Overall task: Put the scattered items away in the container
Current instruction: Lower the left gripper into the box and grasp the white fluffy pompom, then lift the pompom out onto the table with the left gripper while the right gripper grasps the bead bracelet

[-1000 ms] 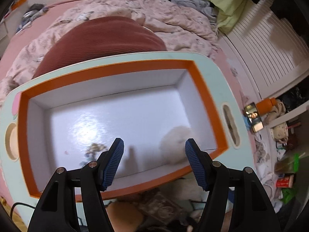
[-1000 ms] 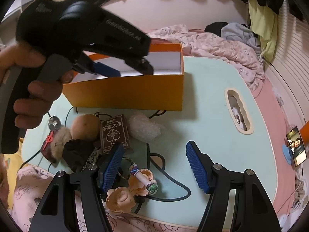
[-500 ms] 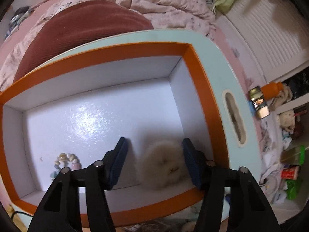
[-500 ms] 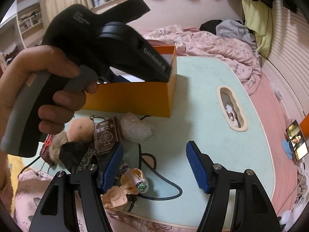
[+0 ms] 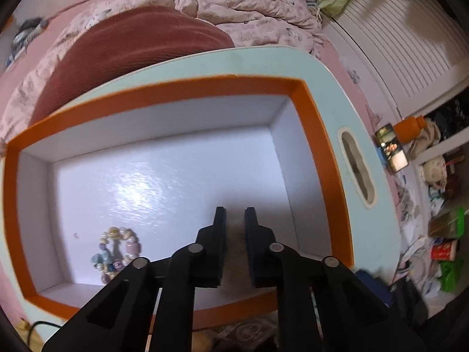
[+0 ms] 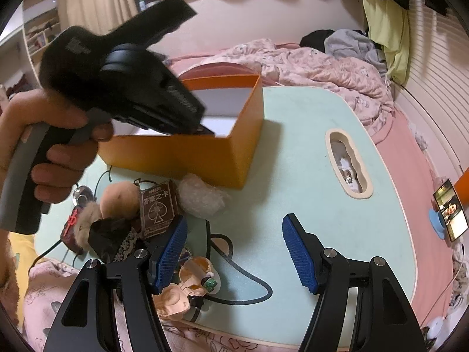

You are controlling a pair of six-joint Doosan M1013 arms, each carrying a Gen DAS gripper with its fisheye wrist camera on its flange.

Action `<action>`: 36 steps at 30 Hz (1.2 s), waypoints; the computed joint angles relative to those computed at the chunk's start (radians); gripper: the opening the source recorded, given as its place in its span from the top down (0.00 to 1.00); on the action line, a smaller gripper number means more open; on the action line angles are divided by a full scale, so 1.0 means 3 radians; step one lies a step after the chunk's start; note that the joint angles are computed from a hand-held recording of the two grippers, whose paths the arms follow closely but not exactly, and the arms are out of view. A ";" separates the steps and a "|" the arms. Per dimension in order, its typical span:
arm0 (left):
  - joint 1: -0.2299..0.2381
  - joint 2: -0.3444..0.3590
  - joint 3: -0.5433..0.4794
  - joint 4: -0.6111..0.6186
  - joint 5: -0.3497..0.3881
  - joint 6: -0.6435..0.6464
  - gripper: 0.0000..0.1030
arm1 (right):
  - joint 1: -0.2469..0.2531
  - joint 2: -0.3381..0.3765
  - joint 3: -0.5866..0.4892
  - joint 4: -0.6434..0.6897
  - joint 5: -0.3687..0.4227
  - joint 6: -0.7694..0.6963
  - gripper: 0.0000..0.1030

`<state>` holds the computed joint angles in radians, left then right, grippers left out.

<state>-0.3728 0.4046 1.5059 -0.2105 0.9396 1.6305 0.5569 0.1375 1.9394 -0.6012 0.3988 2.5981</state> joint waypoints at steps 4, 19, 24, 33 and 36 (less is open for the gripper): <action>0.0024 -0.0056 0.0044 0.0114 -0.0111 -0.0062 0.94 | 0.0007 0.0000 0.0000 -0.0024 0.0009 0.0024 0.34; 0.0120 -0.0159 0.0035 0.0022 -0.0062 -0.0179 0.73 | -0.0004 0.0008 0.0003 0.0131 -0.0014 -0.0156 0.34; 0.0061 -0.0063 -0.0054 0.0251 0.0316 -0.0292 0.70 | -0.0014 0.0006 0.0008 0.0114 -0.0026 -0.0114 0.34; -0.0025 0.0066 -0.0069 0.0589 0.0385 -0.0320 0.66 | -0.0015 0.0023 -0.0005 0.0172 -0.0030 -0.0162 0.34; -0.0039 0.0029 -0.0010 0.0635 0.0264 -0.0316 0.70 | -0.0012 0.0026 -0.0004 0.0123 -0.0041 -0.0109 0.34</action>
<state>-0.3844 0.4132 1.5028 -0.0199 1.0189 1.5358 0.5533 0.1452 1.9383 -0.5641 0.3866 2.5653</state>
